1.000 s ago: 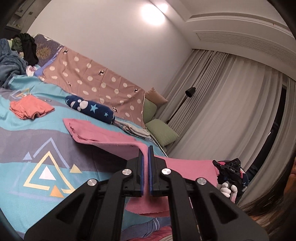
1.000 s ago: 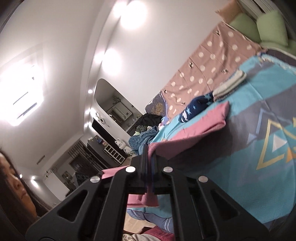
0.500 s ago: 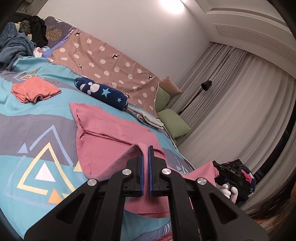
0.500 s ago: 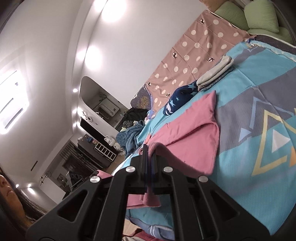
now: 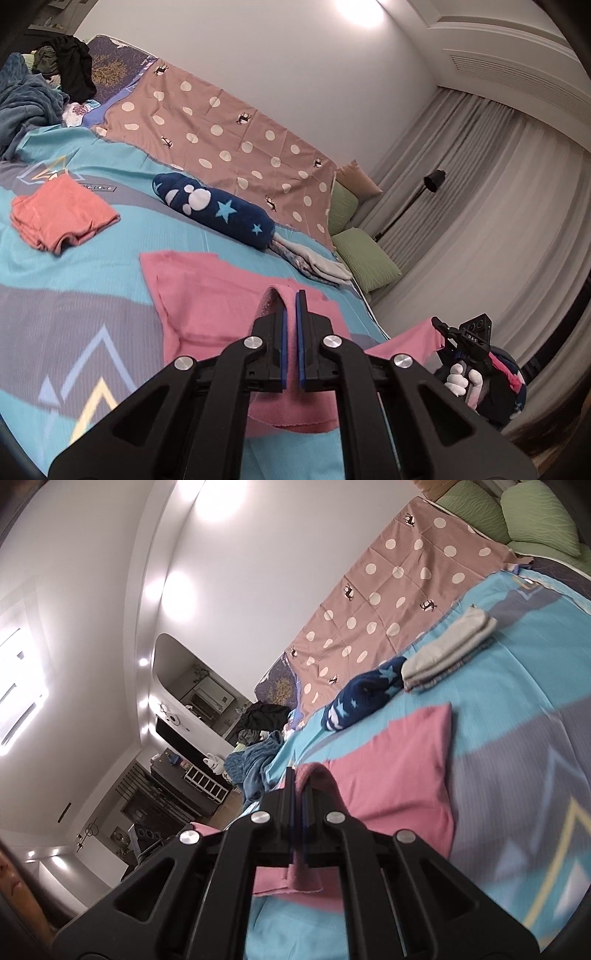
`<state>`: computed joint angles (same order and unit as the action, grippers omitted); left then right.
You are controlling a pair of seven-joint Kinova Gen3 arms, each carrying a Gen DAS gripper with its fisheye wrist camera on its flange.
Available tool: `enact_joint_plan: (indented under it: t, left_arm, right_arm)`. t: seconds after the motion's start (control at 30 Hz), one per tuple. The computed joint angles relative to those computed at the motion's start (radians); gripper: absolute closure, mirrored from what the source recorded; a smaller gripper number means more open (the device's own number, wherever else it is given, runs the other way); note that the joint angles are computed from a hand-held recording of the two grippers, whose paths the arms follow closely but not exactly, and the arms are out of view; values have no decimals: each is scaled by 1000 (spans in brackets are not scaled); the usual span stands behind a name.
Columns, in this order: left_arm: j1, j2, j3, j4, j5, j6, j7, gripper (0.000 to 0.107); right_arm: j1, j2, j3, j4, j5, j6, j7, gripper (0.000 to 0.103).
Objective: Fold small clothes
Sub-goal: 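Grasp the shirt hem with both grippers and lift it toward the collar, then lay the hem over the shirt with both grippers and open them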
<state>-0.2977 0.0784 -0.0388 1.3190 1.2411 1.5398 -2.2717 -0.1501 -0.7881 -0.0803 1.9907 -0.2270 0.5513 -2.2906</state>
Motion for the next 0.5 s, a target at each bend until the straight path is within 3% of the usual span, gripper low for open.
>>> enact_joint_plan:
  t: [0.1, 0.27, 0.37, 0.43, 0.5]
  left_arm:
    - [70, 86, 46, -103, -92, -122, 83, 104]
    - [263, 245, -23, -233, -295, -228, 263, 103]
    - [230, 289, 35, -237, -346, -229, 343, 102]
    - [159, 281, 128, -211, -376, -245, 333, 94]
    - [113, 267, 174, -192, -385, -246, 314, 85]
  right_arm:
    - [22, 109, 33, -34, 30, 0, 19, 100]
    - [55, 305, 72, -71, 54, 63, 31, 96]
    - [0, 370, 159, -39, -23, 68, 70, 96]
    - [-7, 370, 171, -22, -44, 64, 98, 93]
    - [-7, 362, 174, -17, -58, 76, 119, 88]
